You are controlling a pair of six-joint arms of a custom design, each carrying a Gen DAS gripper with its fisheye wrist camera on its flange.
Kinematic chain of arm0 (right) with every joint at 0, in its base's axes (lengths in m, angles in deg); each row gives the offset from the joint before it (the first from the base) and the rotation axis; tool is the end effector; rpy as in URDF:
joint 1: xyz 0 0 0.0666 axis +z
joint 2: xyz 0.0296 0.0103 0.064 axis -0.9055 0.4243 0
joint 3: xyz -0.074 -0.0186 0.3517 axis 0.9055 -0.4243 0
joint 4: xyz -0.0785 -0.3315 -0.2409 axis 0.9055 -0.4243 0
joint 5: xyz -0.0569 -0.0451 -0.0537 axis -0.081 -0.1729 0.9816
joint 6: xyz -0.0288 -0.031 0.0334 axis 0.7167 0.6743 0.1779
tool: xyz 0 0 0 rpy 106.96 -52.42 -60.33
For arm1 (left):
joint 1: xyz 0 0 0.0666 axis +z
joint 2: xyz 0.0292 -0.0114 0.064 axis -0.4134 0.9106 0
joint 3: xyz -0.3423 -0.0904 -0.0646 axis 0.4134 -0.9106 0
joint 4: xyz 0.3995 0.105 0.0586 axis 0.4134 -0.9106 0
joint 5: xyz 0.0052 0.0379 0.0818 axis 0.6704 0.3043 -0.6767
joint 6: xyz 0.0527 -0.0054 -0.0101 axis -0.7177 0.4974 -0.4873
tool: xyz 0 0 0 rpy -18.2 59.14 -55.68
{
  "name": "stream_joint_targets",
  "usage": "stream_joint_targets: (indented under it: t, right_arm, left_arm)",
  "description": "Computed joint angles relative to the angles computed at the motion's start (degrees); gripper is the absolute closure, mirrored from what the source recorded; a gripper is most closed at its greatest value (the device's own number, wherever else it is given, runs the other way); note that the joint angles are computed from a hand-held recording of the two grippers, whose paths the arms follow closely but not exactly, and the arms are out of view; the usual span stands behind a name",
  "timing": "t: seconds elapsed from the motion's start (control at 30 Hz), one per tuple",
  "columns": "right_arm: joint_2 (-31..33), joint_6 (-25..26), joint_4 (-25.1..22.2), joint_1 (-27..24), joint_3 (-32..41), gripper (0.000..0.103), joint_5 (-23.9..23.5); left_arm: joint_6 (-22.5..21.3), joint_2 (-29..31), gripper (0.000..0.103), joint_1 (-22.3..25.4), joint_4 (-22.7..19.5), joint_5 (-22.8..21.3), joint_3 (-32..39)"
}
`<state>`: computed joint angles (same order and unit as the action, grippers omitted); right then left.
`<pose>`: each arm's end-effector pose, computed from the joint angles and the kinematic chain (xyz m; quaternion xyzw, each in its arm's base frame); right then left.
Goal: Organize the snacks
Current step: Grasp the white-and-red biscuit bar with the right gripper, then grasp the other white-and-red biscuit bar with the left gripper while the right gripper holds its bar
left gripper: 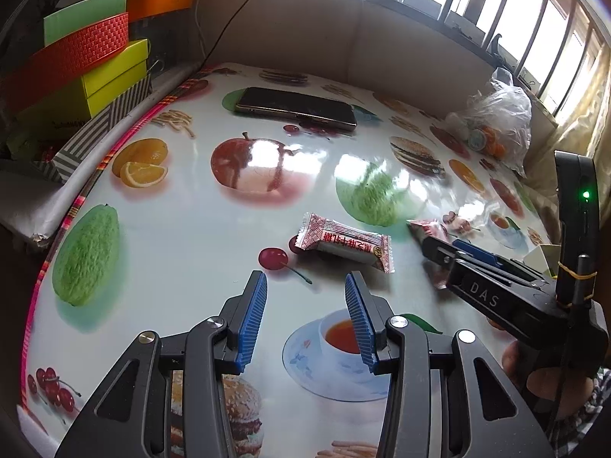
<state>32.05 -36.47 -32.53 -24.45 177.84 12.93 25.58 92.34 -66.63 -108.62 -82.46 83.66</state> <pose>0.4842 0.4189 0.3756 -0.3172 0.8990 0.1758 0.2455 0.3229 -0.2667 0.3811 -0.3174 0.8882 0.0060 0.3321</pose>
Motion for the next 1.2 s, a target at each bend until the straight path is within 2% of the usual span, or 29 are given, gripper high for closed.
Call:
stream_joint_targets:
  t: [0.1,0.4,0.57,0.7,0.8,0.93,1.03,1.1,1.2]
  right_arm:
    - [0.13,0.74,-0.19,-0.07,0.15,0.083,-0.78]
    - [1.67,6.21,-1.2,0.91,2.05,0.083,-6.38]
    - [1.58,10.99,-4.56,1.3,2.38,0.083,-12.1]
    - [0.56,14.69,-6.0,2.13,1.16,0.083,-14.48]
    - [0.33,15.54,-6.91,2.46,0.89,0.083,-15.95]
    - [-0.77,13.36,-5.51,2.25,-0.35,0.083,-13.24]
    - [-2.09,11.48,-4.02,1.71,-1.75,0.083,-9.87]
    - [-2.62,10.99,-3.65,1.23,-2.39,0.083,-9.13]
    - [-3.37,9.58,-2.96,0.3,-3.41,0.083,-9.0]
  left_arm:
    - [-0.3,0.04,0.059,0.17,0.07,-0.03,0.01]
    - [0.36,-0.31,0.059,0.45,-0.3,0.24,-0.38]
    - [1.08,-1.13,0.059,0.75,-0.15,0.32,-1.04]
    - [2.01,-1.24,0.059,0.94,-0.56,0.18,-1.1]
    - [1.73,-1.2,0.059,1.01,-0.29,0.3,-1.02]
    - [0.06,-1.06,0.059,1.54,0.73,-0.04,-0.75]
    - [-2.97,-0.11,0.059,2.67,1.87,1.53,-0.2]
    - [-5.42,0.82,0.059,2.77,2.31,1.24,0.46]
    - [-8.13,1.9,0.059,3.39,3.17,3.03,1.0]
